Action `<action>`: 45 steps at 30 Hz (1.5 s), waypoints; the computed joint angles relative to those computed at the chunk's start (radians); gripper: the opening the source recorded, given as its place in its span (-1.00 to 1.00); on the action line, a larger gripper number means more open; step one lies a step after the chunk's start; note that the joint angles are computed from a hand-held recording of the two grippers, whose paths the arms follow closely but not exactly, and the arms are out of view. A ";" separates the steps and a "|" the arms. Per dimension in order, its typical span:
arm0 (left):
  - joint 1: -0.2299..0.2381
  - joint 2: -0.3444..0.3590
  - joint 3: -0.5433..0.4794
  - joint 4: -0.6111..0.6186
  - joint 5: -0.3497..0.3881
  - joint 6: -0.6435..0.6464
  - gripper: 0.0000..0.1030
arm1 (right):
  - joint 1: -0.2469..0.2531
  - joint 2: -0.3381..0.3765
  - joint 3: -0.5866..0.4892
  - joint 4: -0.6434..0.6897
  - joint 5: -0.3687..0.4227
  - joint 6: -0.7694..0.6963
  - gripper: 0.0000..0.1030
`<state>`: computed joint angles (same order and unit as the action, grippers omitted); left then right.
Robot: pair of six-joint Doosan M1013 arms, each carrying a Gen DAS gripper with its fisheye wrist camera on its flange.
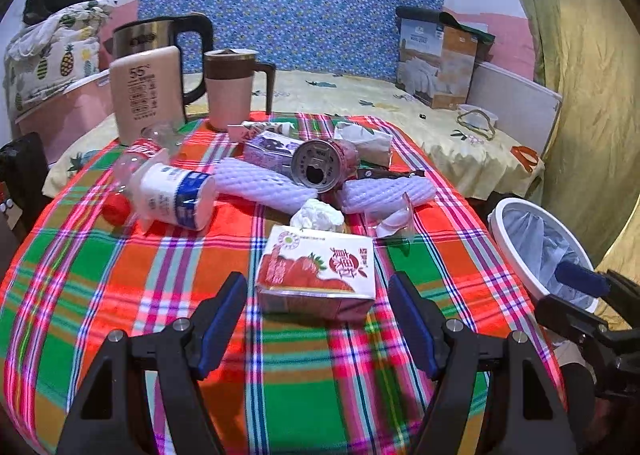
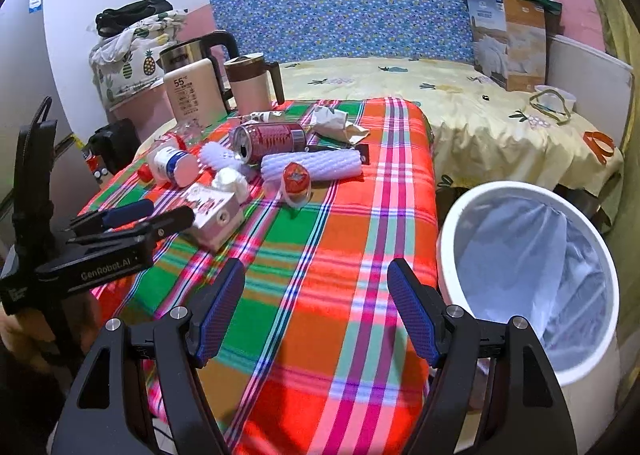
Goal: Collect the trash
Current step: 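Grasp the red-lidded clear cup with the right tool while the left tool grasps the strawberry milk carton, then carry both items over the white bin and open both tools to drop them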
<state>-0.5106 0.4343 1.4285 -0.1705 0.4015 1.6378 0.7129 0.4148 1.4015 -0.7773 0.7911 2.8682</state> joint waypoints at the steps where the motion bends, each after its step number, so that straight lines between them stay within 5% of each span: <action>1: 0.000 0.006 -0.007 -0.001 0.006 0.007 0.46 | -0.003 0.003 -0.004 0.004 -0.002 -0.002 0.45; 14: 0.007 0.038 -0.045 -0.034 0.052 0.036 0.47 | -0.061 0.062 -0.090 0.169 -0.043 -0.197 0.41; 23: 0.017 0.025 -0.020 -0.038 0.021 0.003 0.47 | -0.098 0.114 -0.156 0.343 -0.062 -0.367 -0.16; 26: 0.020 0.027 -0.021 -0.047 0.020 0.009 0.47 | -0.104 0.124 -0.170 0.370 -0.055 -0.394 -0.54; 30: 0.019 0.028 -0.022 -0.043 0.019 0.005 0.46 | -0.104 0.116 -0.155 0.359 -0.058 -0.366 -0.81; 45: -0.006 0.001 -0.004 -0.071 0.011 0.054 0.46 | -0.076 -0.009 0.007 0.217 -0.089 -0.119 -0.82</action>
<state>-0.5167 0.4356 1.4241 -0.2420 0.4124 1.6913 0.6368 0.4063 1.4090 -0.5604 0.7024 2.7489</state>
